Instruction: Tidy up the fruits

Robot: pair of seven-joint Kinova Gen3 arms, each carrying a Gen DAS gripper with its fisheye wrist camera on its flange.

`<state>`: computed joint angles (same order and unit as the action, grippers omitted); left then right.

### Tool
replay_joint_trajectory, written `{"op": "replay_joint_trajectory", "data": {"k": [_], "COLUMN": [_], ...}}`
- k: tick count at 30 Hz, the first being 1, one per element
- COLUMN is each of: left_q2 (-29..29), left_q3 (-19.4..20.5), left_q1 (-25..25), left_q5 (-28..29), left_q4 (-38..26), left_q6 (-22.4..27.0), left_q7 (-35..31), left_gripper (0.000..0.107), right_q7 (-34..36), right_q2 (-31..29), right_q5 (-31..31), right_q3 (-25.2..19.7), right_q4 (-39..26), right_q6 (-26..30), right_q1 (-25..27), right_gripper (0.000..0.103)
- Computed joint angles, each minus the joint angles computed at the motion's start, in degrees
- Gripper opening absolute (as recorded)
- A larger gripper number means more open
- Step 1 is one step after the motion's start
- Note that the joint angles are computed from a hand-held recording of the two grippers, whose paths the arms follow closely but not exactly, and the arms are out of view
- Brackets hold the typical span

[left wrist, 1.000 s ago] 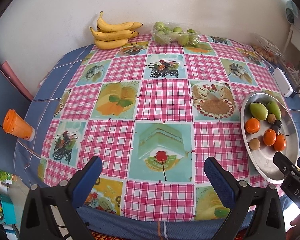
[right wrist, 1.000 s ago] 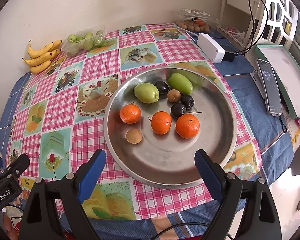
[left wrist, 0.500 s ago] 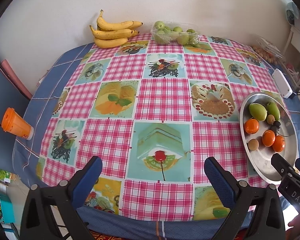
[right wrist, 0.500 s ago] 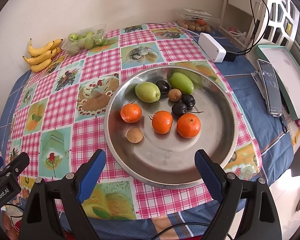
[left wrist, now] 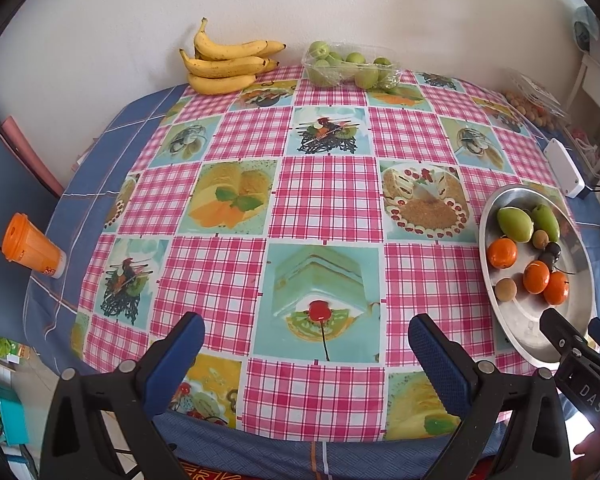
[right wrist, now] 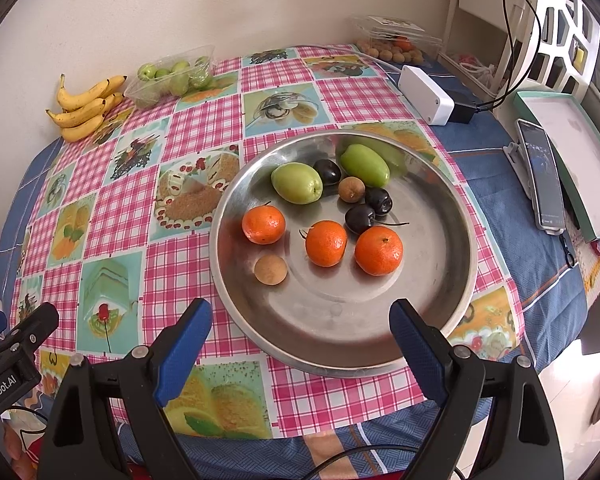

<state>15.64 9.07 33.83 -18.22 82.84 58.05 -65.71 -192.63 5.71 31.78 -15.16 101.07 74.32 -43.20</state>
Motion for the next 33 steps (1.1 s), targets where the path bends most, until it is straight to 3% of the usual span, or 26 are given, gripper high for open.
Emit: {"op": "replay_joint_trajectory", "data": {"k": [33], "left_q2": [0.33], "left_q3": [-0.11], "left_q1": [-0.39], "left_q5": [0.29], "left_q4": [-0.31], "left_q6": [0.54], "left_q7": [1.18], "left_gripper": [0.103], "right_q7": [-0.10], "right_q2": [0.24], "right_q5": [-0.04], "right_q3": [0.13], "right_q4": [-0.21], "right_q6": [0.08], "right_q1": [-0.04], "right_gripper": [0.091]}}
